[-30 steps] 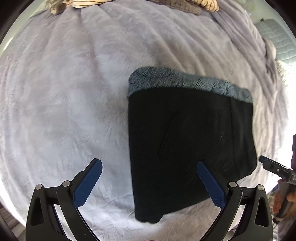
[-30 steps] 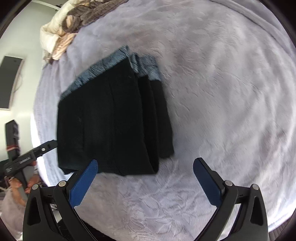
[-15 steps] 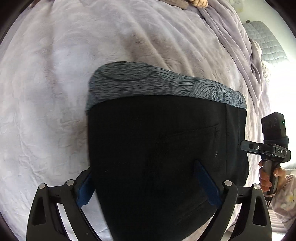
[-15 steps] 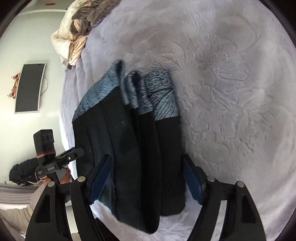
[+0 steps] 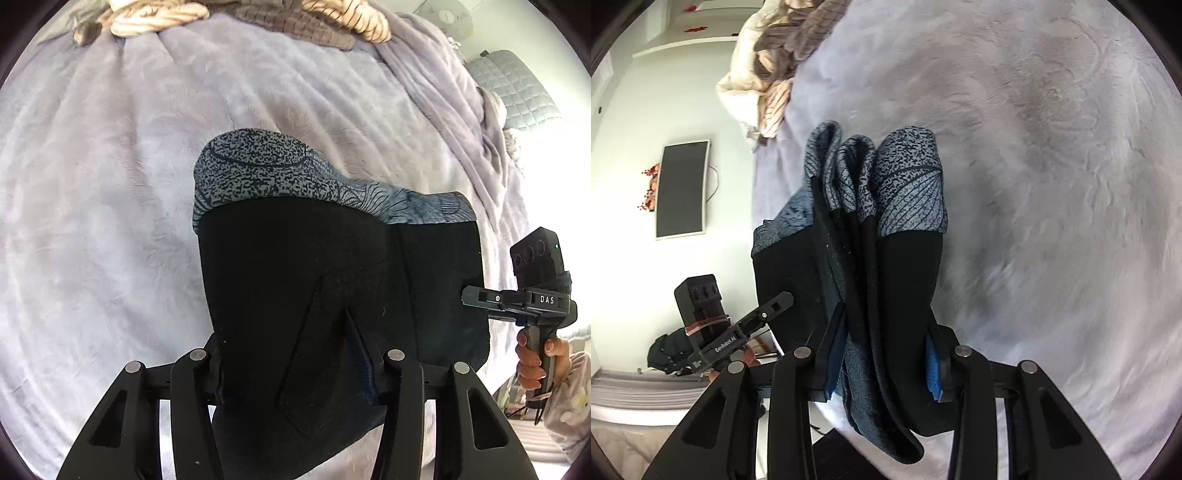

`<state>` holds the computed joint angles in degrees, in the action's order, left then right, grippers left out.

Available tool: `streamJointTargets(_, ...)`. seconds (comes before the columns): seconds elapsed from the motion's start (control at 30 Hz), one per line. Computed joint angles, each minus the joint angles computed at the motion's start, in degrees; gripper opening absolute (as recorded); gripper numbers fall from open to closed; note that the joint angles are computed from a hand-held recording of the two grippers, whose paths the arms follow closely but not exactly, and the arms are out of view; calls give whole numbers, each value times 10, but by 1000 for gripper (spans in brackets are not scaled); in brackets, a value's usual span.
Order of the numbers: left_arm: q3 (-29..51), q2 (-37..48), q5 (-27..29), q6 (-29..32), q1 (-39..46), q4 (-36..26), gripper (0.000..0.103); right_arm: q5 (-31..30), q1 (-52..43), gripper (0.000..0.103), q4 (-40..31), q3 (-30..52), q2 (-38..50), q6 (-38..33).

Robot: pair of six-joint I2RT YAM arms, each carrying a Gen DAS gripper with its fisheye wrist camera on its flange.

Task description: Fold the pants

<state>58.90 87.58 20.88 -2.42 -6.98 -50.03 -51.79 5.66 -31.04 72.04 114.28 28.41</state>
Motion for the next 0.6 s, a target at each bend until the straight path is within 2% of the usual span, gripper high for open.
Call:
streamJointTargets(0.07, 0, -31, 11, 31, 31, -41, 52, 6, 15, 40, -10, -8, -27, 13)
streamJointTargets(0.17, 1, -60, 26, 116, 112, -107, 52, 15, 51, 40, 18, -39, -79, 62)
streamJointTargets(0.27, 13, -71, 19, 219, 204, -168, 52, 36, 113, 40, 109, -87, -128, 168)
streamJointTargets(0.37, 31, -64, -2, 300, 285, -203, 52, 69, 182, 40, 191, -105, -135, 266)
streamJointTargets(0.53, 52, -33, -25, 407, 400, -211, 53, 130, 296, 40, 305, -88, -89, 397)
streamJointTargets(0.57, 46, -28, -33, 429, 417, -196, 54, 140, 312, 40, 319, -84, -79, 412)
streamJointTargets(0.6, 23, -34, -39, 419, 406, -167, 56, 152, 328, 39, 323, -74, -66, 420)
